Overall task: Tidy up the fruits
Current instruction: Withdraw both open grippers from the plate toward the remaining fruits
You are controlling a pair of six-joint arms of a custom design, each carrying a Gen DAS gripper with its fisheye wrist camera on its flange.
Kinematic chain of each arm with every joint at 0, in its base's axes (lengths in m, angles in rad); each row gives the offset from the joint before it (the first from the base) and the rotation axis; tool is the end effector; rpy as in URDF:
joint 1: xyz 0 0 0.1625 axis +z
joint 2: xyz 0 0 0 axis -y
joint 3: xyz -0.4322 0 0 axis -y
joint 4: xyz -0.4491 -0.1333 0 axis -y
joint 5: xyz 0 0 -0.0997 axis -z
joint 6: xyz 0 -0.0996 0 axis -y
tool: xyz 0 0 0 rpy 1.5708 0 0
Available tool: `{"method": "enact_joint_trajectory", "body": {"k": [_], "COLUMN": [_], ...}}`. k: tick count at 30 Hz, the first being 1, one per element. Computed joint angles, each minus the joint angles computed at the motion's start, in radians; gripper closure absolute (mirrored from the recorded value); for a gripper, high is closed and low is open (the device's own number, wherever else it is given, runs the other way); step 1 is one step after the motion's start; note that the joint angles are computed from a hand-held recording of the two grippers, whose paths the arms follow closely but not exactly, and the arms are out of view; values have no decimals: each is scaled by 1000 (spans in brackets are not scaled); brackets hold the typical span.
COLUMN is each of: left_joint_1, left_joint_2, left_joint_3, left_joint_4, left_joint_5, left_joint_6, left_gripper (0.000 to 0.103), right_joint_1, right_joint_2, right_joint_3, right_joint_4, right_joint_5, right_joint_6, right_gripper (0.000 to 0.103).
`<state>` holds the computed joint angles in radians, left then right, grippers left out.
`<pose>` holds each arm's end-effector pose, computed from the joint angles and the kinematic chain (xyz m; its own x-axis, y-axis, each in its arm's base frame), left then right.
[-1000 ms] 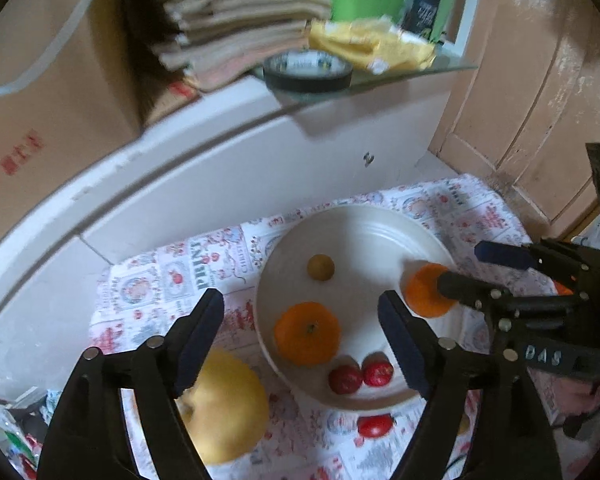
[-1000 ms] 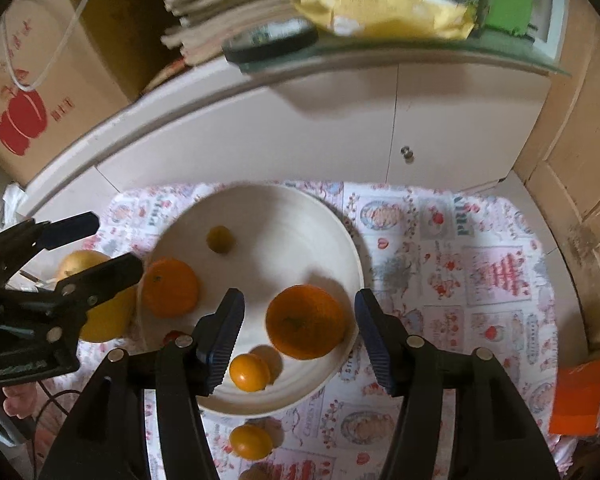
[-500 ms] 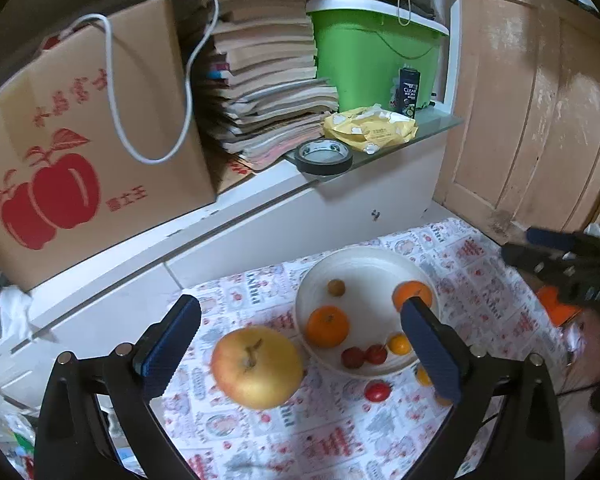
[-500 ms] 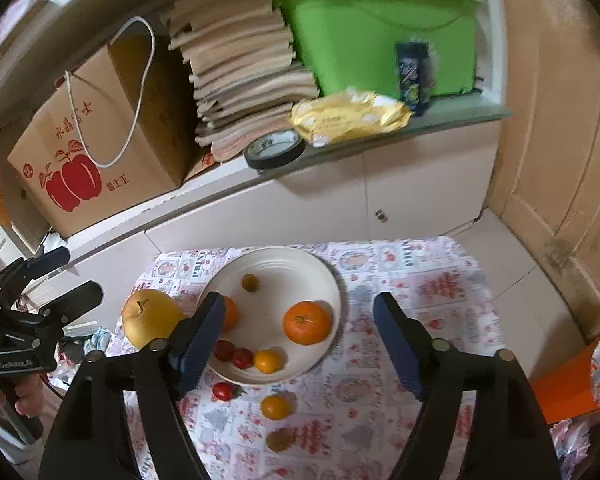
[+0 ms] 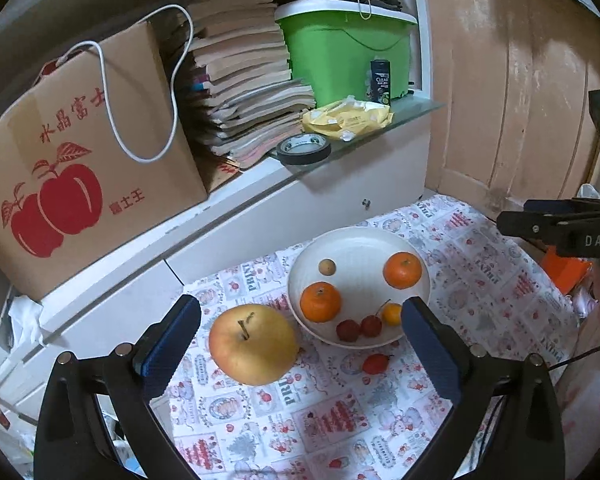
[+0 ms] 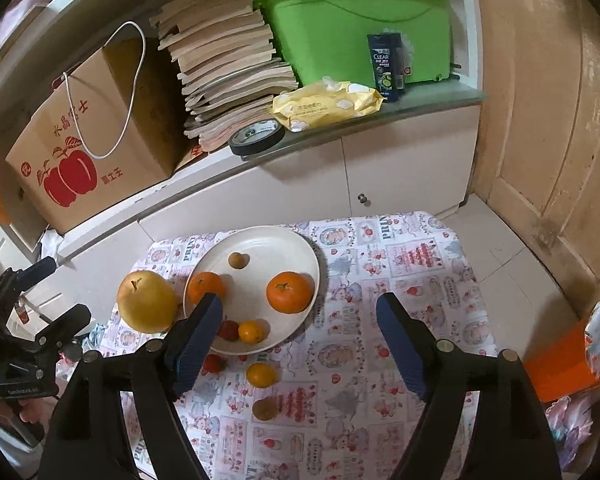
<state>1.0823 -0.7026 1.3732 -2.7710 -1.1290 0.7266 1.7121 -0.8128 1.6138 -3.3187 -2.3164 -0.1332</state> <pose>-0.2263 -0.8006 0.1354 -0.4034 0.6808 -0.6114 0.9004 0.4145 -0.1325 0.1675 -0.7108 0.1921 -0.7868 0.3609 0.5006 -0.1884 0.6319 -0.7518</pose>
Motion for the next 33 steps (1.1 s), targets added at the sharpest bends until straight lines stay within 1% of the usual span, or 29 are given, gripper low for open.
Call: {"method": "enact_joint_trajectory", "body": {"k": [6, 10, 16, 20, 28, 31, 33], "left_joint_1": [12, 17, 16, 23, 22, 23, 24], "left_joint_2": [11, 13, 10, 10, 12, 18, 25], "left_joint_3": [-49, -65, -57, -77, -80, -87, -92], "left_joint_4": [113, 160, 159, 223, 229, 242, 246], "left_joint_5": [-18, -28, -23, -55, -46, -40, -29], "left_joint_6": [-80, -119, -107, -137, -137, -144, -144], "left_gripper": [3, 3, 3, 3, 3, 3, 3], "right_joint_1": [5, 4, 4, 5, 7, 5, 0], "right_joint_2": [12, 13, 14, 16, 22, 20, 14], "right_joint_3": [-9, -11, -12, -15, -19, -20, -19], "right_joint_4": [2, 19, 31, 40, 66, 106, 156], "right_joint_5": [-10, -11, -15, -18, -25, -14, 0], "right_joint_6": [-20, -13, -11, -12, -11, 7, 35], "right_gripper": [22, 22, 22, 22, 22, 22, 22]}}
